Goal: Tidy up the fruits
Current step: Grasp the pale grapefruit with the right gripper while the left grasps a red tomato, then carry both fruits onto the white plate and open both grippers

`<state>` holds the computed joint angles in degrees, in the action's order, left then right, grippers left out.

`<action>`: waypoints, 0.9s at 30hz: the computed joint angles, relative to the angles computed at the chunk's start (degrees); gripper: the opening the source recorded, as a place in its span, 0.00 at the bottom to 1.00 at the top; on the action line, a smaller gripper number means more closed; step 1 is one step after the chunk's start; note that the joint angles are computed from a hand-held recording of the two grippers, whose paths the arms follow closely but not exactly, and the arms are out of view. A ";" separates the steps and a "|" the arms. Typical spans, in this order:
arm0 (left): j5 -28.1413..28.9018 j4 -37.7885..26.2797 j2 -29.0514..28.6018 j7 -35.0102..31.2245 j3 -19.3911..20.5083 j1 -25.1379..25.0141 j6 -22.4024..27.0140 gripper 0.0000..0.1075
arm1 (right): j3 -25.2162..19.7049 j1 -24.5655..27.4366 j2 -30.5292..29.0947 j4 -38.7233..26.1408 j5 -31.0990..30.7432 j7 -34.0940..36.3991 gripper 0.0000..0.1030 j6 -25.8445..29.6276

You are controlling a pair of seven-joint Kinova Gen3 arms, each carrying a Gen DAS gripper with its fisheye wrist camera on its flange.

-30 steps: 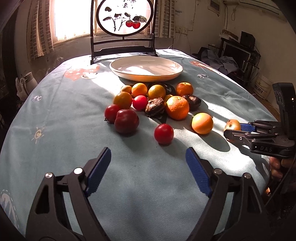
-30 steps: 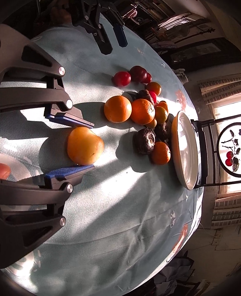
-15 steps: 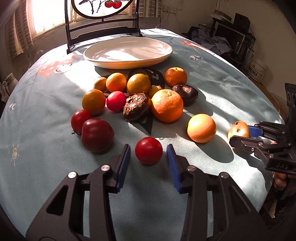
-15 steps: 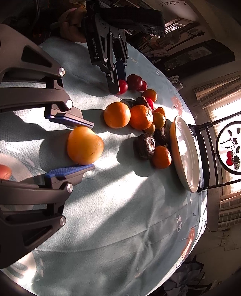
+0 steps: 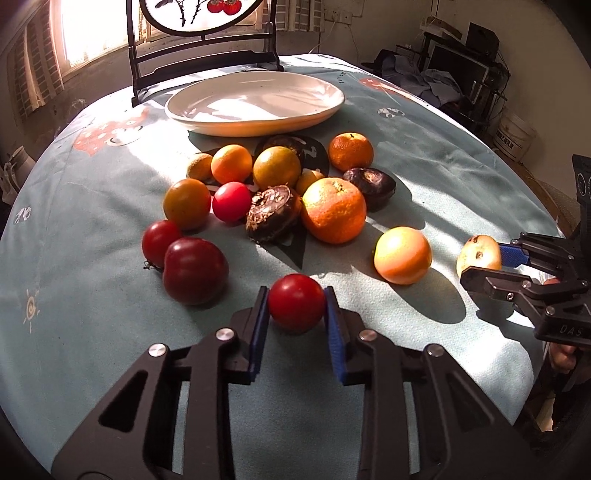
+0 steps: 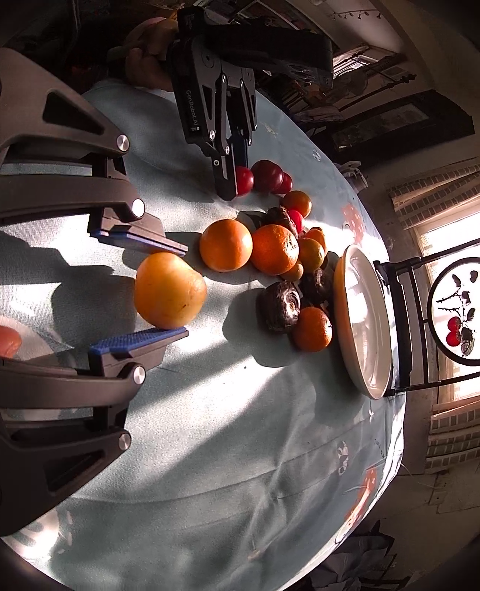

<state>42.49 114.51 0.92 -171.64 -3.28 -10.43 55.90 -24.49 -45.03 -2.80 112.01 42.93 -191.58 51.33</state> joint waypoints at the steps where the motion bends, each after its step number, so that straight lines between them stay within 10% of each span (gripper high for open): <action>1: 0.68 -0.80 0.07 -0.43 -0.34 -0.40 1.29 0.27 | 0.33 0.26 -0.33 -0.33 0.48 0.82 0.38 -0.33; 6: 3.84 -8.82 2.12 3.86 -0.73 0.34 4.75 0.27 | 3.26 4.74 -0.90 -3.90 2.90 8.22 0.38 -3.56; 17: -4.26 -36.76 21.55 29.49 -15.85 26.76 2.27 0.27 | 9.31 19.60 14.17 -19.66 -5.23 30.75 0.38 -7.58; 27: -25.59 -45.08 28.98 46.25 7.38 16.03 0.61 0.28 | 20.06 16.56 20.72 -25.84 -20.98 46.89 0.38 -7.16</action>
<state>16.90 69.42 29.89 -125.39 4.10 5.59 56.51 -4.42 -28.46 17.92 86.17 21.95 -144.69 44.17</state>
